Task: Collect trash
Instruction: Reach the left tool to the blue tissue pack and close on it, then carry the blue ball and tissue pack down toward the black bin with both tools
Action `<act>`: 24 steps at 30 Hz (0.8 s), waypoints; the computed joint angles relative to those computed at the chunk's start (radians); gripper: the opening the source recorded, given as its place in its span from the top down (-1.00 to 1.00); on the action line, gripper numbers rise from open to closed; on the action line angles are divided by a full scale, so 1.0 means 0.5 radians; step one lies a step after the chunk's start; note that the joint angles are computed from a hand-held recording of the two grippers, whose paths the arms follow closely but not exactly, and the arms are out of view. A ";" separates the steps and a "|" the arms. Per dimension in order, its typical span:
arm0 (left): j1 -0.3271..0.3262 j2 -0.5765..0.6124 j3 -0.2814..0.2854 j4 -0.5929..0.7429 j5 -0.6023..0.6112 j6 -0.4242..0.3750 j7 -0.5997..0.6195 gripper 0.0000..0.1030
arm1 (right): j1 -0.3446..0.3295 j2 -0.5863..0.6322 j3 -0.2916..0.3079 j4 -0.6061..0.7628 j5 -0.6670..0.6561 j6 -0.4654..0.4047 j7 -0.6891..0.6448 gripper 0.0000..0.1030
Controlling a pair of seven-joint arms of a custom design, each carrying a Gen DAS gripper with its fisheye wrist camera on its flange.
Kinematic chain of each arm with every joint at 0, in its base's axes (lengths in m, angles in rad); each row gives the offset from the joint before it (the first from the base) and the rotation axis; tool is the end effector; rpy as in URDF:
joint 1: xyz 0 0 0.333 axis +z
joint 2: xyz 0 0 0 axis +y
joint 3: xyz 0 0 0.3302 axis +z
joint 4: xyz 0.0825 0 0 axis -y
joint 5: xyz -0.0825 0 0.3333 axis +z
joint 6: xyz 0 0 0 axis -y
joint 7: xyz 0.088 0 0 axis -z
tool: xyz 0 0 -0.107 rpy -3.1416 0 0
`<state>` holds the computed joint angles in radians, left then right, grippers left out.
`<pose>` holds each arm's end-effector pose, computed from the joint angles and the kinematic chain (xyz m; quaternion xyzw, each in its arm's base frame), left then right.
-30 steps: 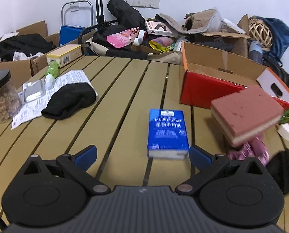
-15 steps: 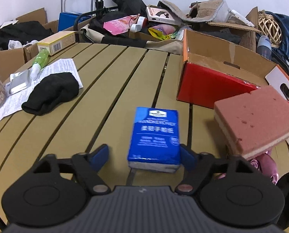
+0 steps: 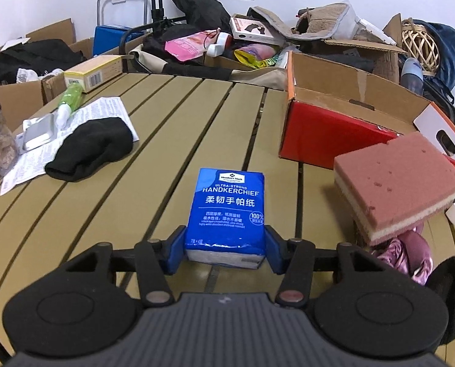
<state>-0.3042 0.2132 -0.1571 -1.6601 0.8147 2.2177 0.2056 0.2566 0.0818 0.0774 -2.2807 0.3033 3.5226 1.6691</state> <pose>0.5650 -0.2439 0.5571 -0.8025 0.4647 -0.2026 0.3146 0.5143 0.1387 0.5101 -0.5564 0.6295 -0.2645 0.4735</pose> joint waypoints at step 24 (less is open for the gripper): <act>-0.064 -0.531 -0.246 -0.492 0.289 -0.214 -0.242 -0.03 | 0.045 -0.313 -0.066 -0.485 -0.391 0.339 0.131 -0.36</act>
<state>-0.3362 -0.0524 -0.2802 -1.9061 0.9589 2.1108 0.0847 0.2792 -0.0747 0.0442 -2.5230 0.1076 3.6922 1.7348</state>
